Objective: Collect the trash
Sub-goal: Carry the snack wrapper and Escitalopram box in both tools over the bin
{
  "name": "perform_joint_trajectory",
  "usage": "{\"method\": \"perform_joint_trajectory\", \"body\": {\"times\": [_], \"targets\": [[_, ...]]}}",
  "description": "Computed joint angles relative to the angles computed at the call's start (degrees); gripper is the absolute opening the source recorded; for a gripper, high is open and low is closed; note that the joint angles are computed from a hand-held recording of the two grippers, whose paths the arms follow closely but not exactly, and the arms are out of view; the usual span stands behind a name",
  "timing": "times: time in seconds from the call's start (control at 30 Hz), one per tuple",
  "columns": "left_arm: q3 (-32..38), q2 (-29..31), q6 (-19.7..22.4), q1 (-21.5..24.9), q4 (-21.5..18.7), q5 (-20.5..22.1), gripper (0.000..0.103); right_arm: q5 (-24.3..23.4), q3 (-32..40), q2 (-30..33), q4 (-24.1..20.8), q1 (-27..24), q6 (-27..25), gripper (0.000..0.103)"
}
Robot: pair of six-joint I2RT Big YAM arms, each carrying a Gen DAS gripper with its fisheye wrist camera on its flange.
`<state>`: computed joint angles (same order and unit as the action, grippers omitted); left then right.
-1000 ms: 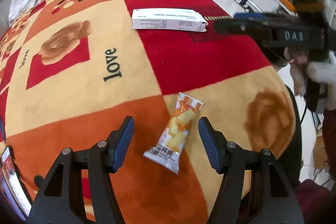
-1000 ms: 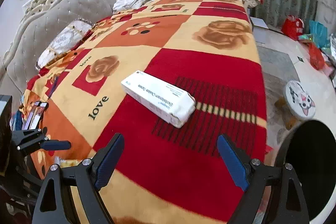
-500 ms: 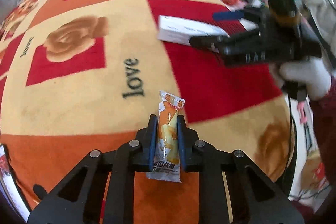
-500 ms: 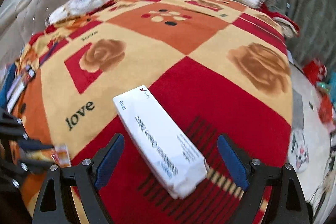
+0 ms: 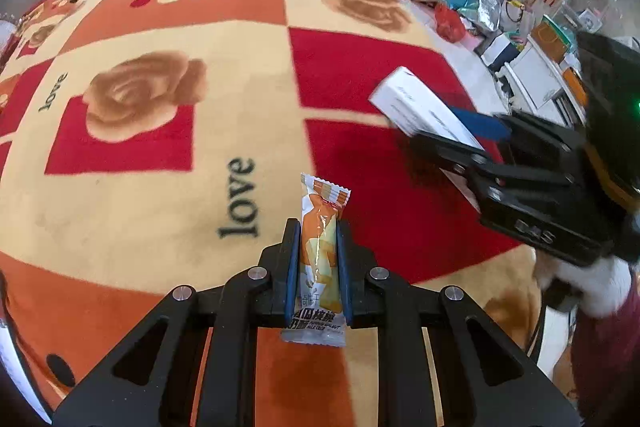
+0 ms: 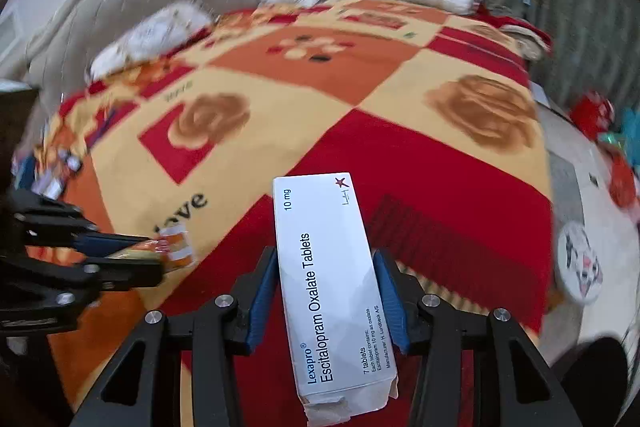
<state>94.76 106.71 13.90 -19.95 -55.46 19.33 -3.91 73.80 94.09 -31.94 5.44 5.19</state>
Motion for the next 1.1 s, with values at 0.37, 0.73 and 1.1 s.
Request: {"method": "perform_joint_trajectory", "body": {"times": [0.37, 0.73, 1.1], "targets": [[-1.16, -2.73, -0.95, -5.72, 3.56, -0.52, 0.015, 3.08, -9.85, -11.21, 1.84, -2.96, 6.19, 0.047], [1.57, -1.92, -1.3, -13.97, 3.58, 0.13, 0.015, 4.58, -18.84, -21.41, 1.21, -12.14, 10.01, 0.047], [10.31, 4.65, -3.42, -21.94, 0.76, 0.86, 0.015, 3.37, -23.6, -24.0, 0.28, -23.81, 11.6, 0.048]]}}
